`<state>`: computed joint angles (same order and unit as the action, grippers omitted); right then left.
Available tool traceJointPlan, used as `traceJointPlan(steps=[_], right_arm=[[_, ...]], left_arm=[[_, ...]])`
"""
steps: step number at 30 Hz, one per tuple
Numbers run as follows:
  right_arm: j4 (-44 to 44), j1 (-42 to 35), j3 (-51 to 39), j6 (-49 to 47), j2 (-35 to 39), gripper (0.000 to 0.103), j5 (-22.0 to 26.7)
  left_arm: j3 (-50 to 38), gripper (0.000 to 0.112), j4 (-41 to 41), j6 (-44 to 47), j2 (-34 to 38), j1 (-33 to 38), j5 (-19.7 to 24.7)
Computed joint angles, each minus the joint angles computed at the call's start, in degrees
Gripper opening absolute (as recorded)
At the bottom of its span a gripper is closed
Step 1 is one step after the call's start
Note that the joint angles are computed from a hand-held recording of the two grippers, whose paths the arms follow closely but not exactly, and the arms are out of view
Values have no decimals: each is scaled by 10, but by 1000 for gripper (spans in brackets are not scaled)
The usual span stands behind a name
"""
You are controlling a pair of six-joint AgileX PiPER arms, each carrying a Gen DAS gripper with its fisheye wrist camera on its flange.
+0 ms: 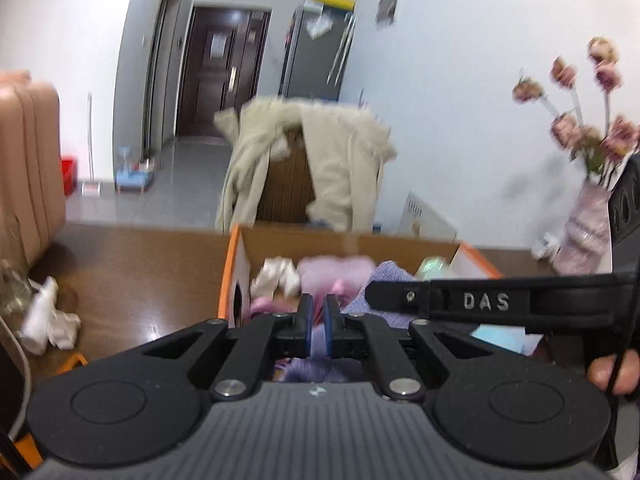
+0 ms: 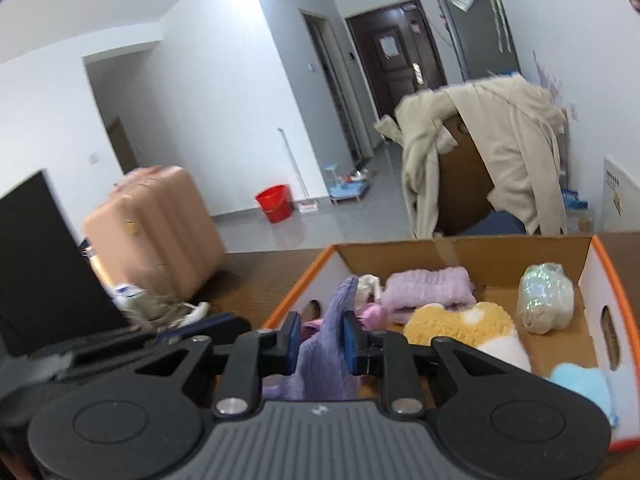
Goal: Organize soft objects
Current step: 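Open both grippers to drop the sachet into the box, then move both grippers back toward the pink-and-beige sponge block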
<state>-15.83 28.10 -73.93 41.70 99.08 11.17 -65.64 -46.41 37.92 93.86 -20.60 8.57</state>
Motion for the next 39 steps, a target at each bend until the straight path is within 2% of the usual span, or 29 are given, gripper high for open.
traceJointPlan(steps=[5, 8, 11, 13, 16, 19, 21, 23, 25, 28, 34, 35, 39], right_arm=[[76, -24, -23, -43, 61, 18, 20], [84, -25, -60, -58, 93, 18, 77], [75, -19, -98, -62, 119, 18, 127], [47, -11, -115, -42, 126, 19, 150], [32, -7, -132, -32, 127, 23, 175], [51, -19, -111, -39, 99, 32, 167], [40, -21, -88, -25, 70, 48, 156], [14, -20, -66, -2, 37, 56, 155], [-1, -18, -48, 12, 0, 56, 161], [-75, 0, -19, 76, -63, 62, 183], [-272, 85, 37, 247, -194, 85, 276], [-322, 112, 53, 291, -217, 90, 296], [-460, 232, 97, 394, -284, 97, 416]], left_arm=[[-19, 9, 7, -10, 45, 12, 15], [-36, 12, 44, -50, 64, 16, 23], [-61, 34, 150, -158, 81, 13, 38], [-79, 45, 182, -188, 91, 12, 54], [-95, 54, 275, -282, 90, 3, 74], [-85, 77, 278, -288, 69, 4, 76], [-82, 82, 308, -315, 53, 0, 84], [-87, 84, 338, -345, 38, -5, 102], [-80, 92, 380, -387, 10, -15, 116], [-61, 97, 438, -441, -39, -33, 121], [-2, 103, 624, -618, -165, -87, 138], [7, 103, 661, -653, -184, -99, 142], [57, 103, 829, -817, -268, -159, 169]])
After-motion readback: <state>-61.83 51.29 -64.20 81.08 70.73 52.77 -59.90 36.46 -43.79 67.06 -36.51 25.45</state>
